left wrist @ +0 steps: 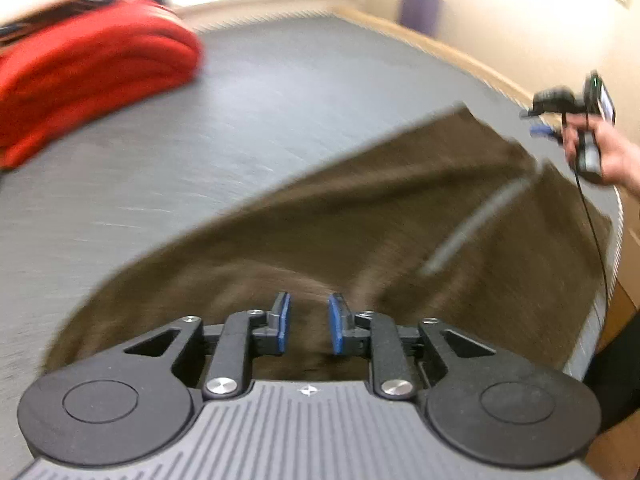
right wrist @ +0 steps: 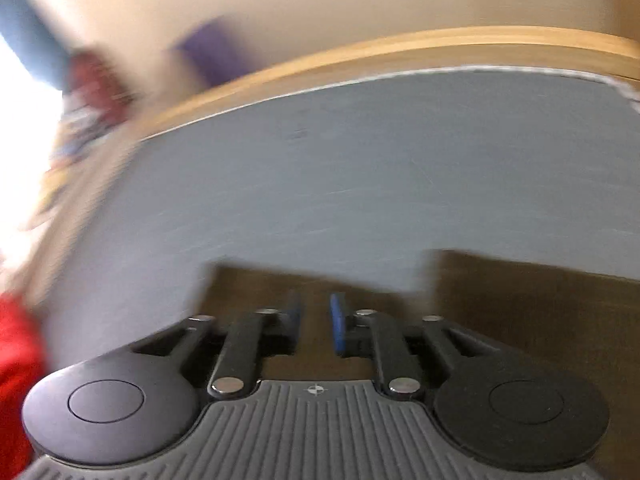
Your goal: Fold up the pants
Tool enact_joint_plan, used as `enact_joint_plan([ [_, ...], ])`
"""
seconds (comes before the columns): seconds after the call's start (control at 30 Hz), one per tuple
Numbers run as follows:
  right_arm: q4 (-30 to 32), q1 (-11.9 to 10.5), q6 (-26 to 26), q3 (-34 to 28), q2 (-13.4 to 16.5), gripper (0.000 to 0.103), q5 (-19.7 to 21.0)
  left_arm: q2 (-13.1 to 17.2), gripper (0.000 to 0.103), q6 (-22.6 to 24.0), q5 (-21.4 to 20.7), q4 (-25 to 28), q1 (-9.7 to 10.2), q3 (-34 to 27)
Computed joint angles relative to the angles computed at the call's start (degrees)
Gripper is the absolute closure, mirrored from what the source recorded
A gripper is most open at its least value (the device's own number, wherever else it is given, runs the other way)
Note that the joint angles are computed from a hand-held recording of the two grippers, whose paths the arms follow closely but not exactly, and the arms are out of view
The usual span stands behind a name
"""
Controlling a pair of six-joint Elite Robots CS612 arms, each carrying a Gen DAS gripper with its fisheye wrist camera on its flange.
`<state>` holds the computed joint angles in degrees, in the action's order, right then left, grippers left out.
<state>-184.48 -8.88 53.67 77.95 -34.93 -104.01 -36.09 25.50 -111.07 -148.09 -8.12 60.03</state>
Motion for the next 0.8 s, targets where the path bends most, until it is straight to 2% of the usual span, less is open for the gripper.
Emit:
enact_joint_plan([
  [0.07,-1.68,0.52,-6.24,-3.36,1.92,0.054,5.11,0.13,0.063,-4.22,1.33,-4.32,1.2,0.04],
  [0.17,1.04,1.37,-11.29,-8.84,4.6,0.055,9.56,2.03,0.06,-13.99,4.56,-10.08,2.72,-1.17],
  [0.2,2.41,1.54,-11.59,-10.46,5.37,0.054,10.31,2.94,0.06,-18.56,6.05,-9.61,3.12,-2.42],
  [0.23,4.22,1.77,-11.63,-12.25,6.22,0.054,10.83,3.82,0.061,-22.6,8.2,-6.94,3.39,-4.14],
  [0.27,6.55,1.96,-11.48,-14.35,7.16,0.054,10.99,4.69,0.061,-25.33,11.43,-4.29,3.4,-6.12],
  [0.33,10.41,2.36,-10.55,-18.57,9.27,0.053,10.97,6.4,0.06,-29.23,14.65,-4.53,3.75,-9.05],
  [0.4,14.45,2.7,-9.11,-22.64,11.44,0.045,10.83,8.2,0.06,-30.84,14.82,-2.65,4.3,-12.32],
  [0.53,21.59,3.81,-7.24,-28.92,14.77,0.045,8.56,11.88,0.044,-32.48,17.16,4.02,5.17,-18.94],
  [0.6,23.34,4.25,-10.26,-31.27,15.99,0.044,6.14,13.73,0.037,-33.25,17.74,6.6,5.73,-21.87],
  [0.67,25.83,4.71,-13.87,-34.17,17.26,0.043,3.78,15.75,0.036,-34.62,17.75,10.12,6.4,-25.12],
  [0.8,28.0,5.26,-14.99,-37.03,18.66,0.042,0.23,18.08,0.033,-37.73,16.97,13.0,7.0,-28.64],
])
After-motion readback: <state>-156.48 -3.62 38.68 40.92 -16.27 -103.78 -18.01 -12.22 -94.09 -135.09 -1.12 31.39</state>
